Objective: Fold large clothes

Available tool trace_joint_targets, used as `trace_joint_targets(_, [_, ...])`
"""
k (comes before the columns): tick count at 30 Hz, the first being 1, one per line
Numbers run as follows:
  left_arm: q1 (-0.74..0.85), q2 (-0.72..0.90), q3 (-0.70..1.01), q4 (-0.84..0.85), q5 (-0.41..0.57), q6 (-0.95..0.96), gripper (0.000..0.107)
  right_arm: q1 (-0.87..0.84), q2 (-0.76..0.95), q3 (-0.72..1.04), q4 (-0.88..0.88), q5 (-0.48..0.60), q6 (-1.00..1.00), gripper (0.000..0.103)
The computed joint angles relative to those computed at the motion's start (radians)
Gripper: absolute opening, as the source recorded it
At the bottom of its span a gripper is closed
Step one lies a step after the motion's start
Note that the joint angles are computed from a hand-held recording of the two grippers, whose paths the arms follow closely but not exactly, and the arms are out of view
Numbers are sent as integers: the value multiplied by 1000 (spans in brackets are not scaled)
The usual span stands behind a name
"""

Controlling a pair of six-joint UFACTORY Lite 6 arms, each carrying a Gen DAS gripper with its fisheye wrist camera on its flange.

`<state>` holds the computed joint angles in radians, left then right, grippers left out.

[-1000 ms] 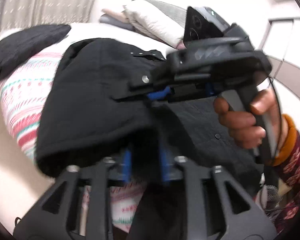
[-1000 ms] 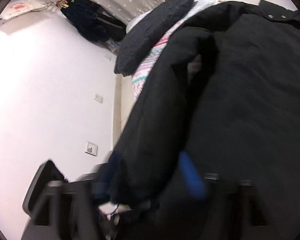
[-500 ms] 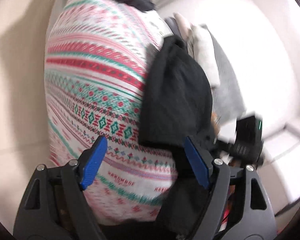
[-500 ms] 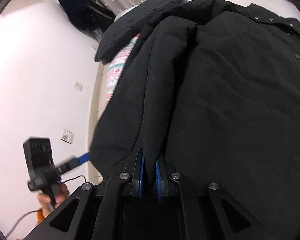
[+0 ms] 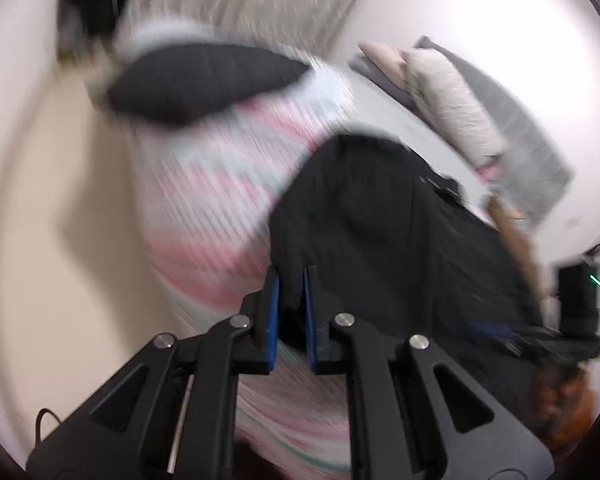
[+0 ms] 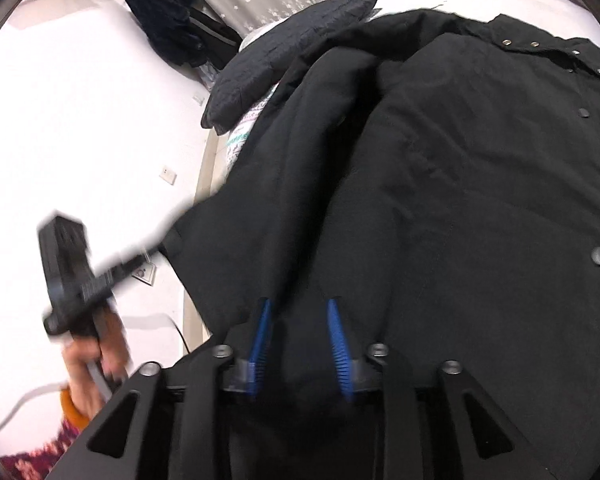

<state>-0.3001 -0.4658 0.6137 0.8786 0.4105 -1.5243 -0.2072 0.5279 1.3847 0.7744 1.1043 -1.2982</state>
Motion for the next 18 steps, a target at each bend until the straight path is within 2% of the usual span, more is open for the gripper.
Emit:
trace_joint_targets(3, [96,129,259,79,223,207,12,-53,-47,17,-19,-8,-11,52])
trace_joint_targets(8, [218,489,712,259,426,453,11,-154,-23,109,-57,14,-4,54])
trace_joint_targets(12, [275,788,1061,317,509,569,11,-209,3,128,-57,-2,-4,54])
trace_joint_targets(15, [346,982,1307,256,526,645,11,-259,54,178,-86,-12,12,54])
trace_joint_targets(18, [407,1159,1486,234,544,674,11,-349,147,331,-149,38,27,54])
